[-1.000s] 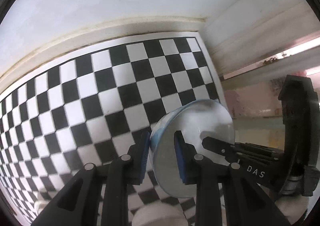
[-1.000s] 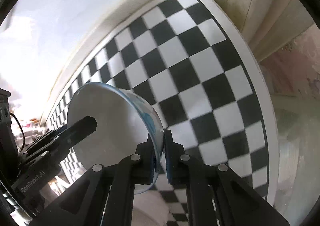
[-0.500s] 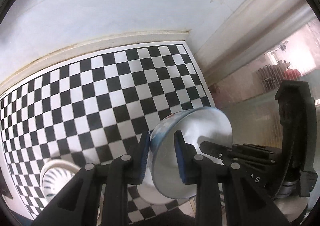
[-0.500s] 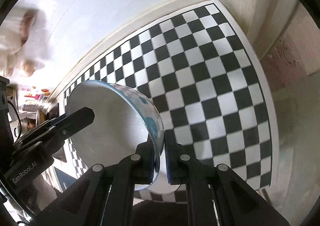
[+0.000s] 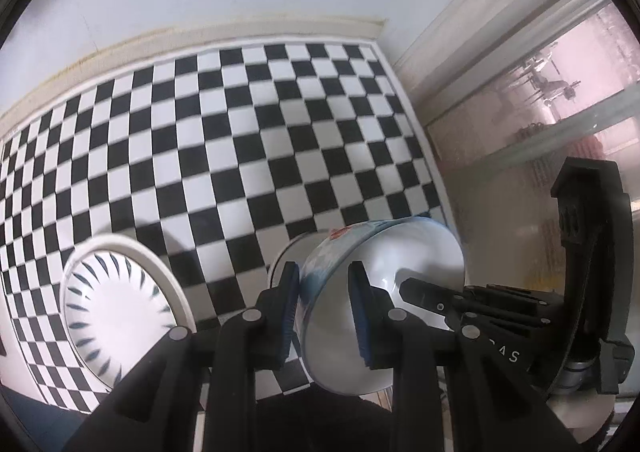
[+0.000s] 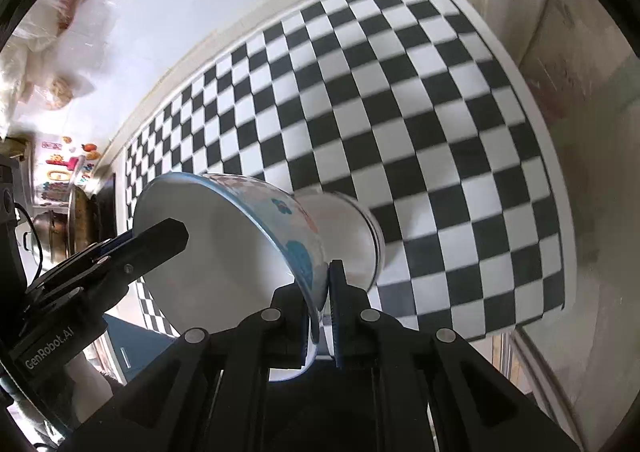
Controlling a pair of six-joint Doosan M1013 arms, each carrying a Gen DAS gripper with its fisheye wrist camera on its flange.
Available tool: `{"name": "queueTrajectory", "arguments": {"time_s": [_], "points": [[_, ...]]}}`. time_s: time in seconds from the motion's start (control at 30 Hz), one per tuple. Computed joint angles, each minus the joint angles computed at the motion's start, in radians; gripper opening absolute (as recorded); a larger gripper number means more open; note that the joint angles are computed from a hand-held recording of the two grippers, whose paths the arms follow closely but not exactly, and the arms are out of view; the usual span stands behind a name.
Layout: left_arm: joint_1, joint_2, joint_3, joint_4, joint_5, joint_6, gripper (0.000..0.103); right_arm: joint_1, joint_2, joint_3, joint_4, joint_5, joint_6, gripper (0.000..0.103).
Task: Organize plates and bowls
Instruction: 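Lift the dotted bowl with both grippers and carry it over the nested bowls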
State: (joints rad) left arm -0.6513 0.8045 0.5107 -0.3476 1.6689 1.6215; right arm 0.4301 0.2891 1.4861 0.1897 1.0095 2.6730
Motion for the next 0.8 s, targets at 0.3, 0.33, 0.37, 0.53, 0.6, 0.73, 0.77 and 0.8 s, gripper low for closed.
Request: {"name": "queueTrajectory", "arguments": {"time_s": [0.3, 0.33, 0.37, 0.53, 0.6, 0.73, 0.77, 0.8], "points": [[-0.008, 0.003, 0.073, 0.036, 0.013, -0.002, 0.023, -0.006, 0.040, 0.035, 0.053, 0.002, -0.028, 0.010], [-0.009, 0.008, 0.070, 0.041, 0.021, -0.004, 0.023, -0.006, 0.044, 0.036, 0.058, 0.005, -0.033, 0.010], [-0.011, 0.013, 0.065, 0.047, 0.027, -0.005, 0.022, -0.007, 0.050, 0.035, 0.060, 0.011, -0.040, 0.010], [-0.017, 0.034, 0.043, 0.066, 0.050, -0.010, 0.022, -0.015, 0.071, 0.024, 0.065, 0.038, -0.057, 0.010], [-0.019, 0.042, 0.033, 0.069, 0.064, -0.013, 0.022, -0.022, 0.081, 0.017, 0.073, 0.053, -0.067, 0.010], [-0.022, 0.064, 0.010, 0.084, 0.093, -0.019, 0.022, -0.033, 0.106, -0.005, 0.089, 0.088, -0.091, 0.010], [-0.024, 0.069, 0.003, 0.090, 0.101, -0.018, 0.022, -0.037, 0.112, -0.011, 0.094, 0.096, -0.100, 0.010], [-0.024, 0.075, -0.004, 0.092, 0.108, -0.020, 0.022, -0.039, 0.121, -0.020, 0.097, 0.110, -0.116, 0.010]]}}
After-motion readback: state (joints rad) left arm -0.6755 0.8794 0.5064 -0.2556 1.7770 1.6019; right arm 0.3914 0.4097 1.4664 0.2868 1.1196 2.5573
